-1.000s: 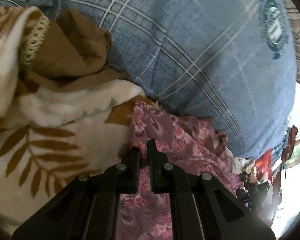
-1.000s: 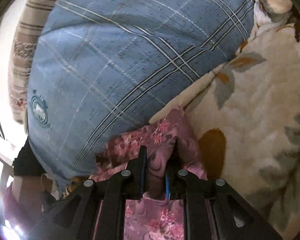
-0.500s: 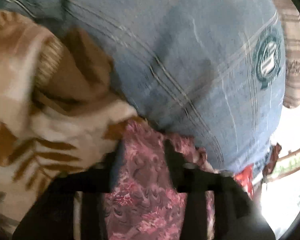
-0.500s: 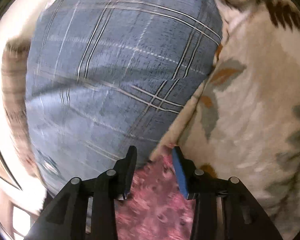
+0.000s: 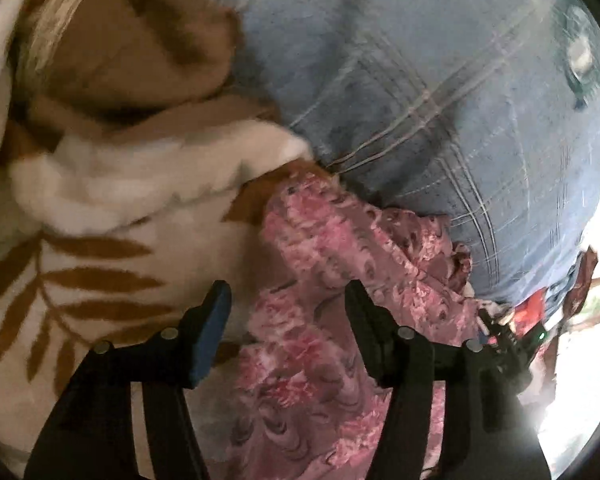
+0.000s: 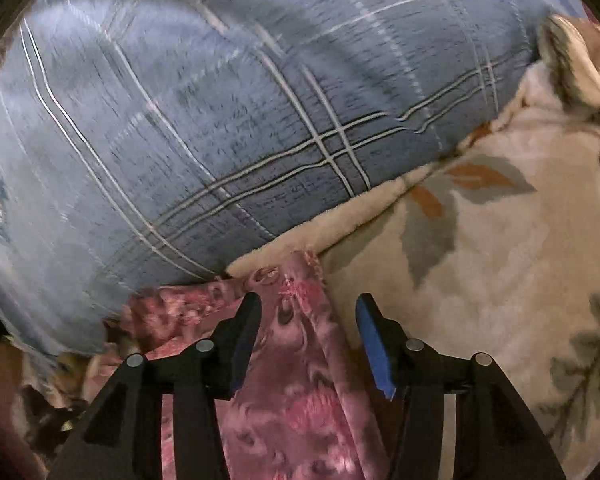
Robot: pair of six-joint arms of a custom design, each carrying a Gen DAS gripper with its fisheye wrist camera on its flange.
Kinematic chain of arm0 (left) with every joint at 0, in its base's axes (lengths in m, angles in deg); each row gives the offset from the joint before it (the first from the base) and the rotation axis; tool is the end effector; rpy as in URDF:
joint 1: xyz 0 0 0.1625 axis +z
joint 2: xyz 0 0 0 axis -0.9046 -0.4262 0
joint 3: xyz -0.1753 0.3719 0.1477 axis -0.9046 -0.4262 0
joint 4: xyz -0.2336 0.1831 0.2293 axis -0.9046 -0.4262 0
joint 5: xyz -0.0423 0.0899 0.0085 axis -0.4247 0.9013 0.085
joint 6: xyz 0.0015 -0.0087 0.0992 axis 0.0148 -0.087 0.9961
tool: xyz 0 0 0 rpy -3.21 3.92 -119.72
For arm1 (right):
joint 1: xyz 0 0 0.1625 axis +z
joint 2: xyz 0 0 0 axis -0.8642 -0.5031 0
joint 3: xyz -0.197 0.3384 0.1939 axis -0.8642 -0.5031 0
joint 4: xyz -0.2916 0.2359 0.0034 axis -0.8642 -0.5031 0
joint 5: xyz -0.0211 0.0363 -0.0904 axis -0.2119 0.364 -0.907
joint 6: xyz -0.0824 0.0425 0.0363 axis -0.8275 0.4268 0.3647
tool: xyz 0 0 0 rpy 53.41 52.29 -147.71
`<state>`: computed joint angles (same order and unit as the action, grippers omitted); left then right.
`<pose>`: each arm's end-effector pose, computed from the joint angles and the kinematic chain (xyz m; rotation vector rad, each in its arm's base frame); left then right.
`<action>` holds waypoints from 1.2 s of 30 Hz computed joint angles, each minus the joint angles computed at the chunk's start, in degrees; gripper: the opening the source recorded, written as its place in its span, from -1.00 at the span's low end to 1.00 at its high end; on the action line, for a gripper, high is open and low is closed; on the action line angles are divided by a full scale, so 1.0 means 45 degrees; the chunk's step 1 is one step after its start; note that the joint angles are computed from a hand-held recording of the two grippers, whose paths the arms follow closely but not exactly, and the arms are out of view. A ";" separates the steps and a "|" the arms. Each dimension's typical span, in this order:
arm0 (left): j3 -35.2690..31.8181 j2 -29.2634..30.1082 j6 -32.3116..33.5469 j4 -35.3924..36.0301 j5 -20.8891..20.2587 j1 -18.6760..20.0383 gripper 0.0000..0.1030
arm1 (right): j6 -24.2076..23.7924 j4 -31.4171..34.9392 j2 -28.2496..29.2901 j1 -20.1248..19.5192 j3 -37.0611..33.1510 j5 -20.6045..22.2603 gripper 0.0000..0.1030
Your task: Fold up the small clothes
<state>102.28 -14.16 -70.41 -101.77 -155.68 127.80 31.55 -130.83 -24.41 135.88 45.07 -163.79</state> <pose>-0.1750 -0.7234 0.0935 -0.3018 2.8671 -0.7045 -0.0727 -0.7490 0.3827 -0.1376 -2.5650 0.9605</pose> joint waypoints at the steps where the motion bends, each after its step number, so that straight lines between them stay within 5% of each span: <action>1: 0.0015 -0.0007 0.0344 -0.0114 0.0081 -0.0099 -0.26 | -0.0211 0.0054 0.0053 -0.0026 -0.0049 0.0184 -0.23; 2: -0.0004 0.0000 0.0683 -0.0144 0.0301 -0.0241 -0.67 | -0.0625 0.0173 0.0070 -0.0017 -0.0077 0.0358 -0.46; 3: -0.0006 0.0029 0.0955 -0.0243 0.0567 -0.0367 -0.85 | -0.1119 0.0162 0.0067 0.0044 -0.0049 0.0321 -0.94; 7: 0.0051 0.0199 0.2026 -0.1433 0.1675 -0.0771 -0.94 | -0.2641 -0.1354 -0.0482 0.0040 0.0914 0.1540 -0.93; 10: -0.0103 0.0371 0.2321 -0.2194 0.2053 -0.0832 -0.94 | -0.2017 -0.2064 -0.0912 -0.0241 0.1178 0.3290 -0.93; 15: -0.1018 0.0928 0.1688 -0.0808 0.2984 -0.0594 -0.94 | -0.1394 -0.1830 -0.0697 -0.0525 0.0595 0.3007 -0.93; 18: -0.1691 0.1316 0.0929 0.0988 0.3354 -0.0389 -0.93 | -0.1217 -0.1031 -0.0180 -0.0546 0.0000 0.1607 -0.93; 22: -0.1059 0.0905 0.0958 0.0600 0.3484 -0.0611 -0.90 | -0.0776 -0.0365 -0.0144 -0.0512 0.0029 0.0228 -0.80; 25: 0.0118 0.0266 0.1586 -0.0642 0.3248 -0.1011 -0.88 | -0.1566 -0.2020 -0.1151 -0.0545 0.1830 0.1502 -0.80; 29: 0.1739 -0.0084 0.2155 -0.2248 0.2998 -0.1737 -0.20 | -0.2374 -0.1783 -0.2653 -0.1051 0.3912 0.4120 -0.78; 31: 0.1892 0.0082 0.1805 -0.1878 0.3047 -0.1857 -0.15 | -0.2816 -0.1451 -0.2822 -0.1046 0.4433 0.3521 -0.78; 33: 0.1509 0.0335 0.0946 -0.0177 0.3031 -0.1818 -0.18 | -0.3212 -0.0796 -0.2576 -0.0959 0.4241 0.1683 -0.86; 36: 0.2283 -0.0175 0.0527 -0.0265 0.3127 -0.2141 -0.22 | -0.2922 -0.1631 -0.3386 -0.0986 0.5151 0.1681 -0.75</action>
<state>112.55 -14.95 -68.04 -102.97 -141.61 118.16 18.41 -138.17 -39.65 131.45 68.25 -156.22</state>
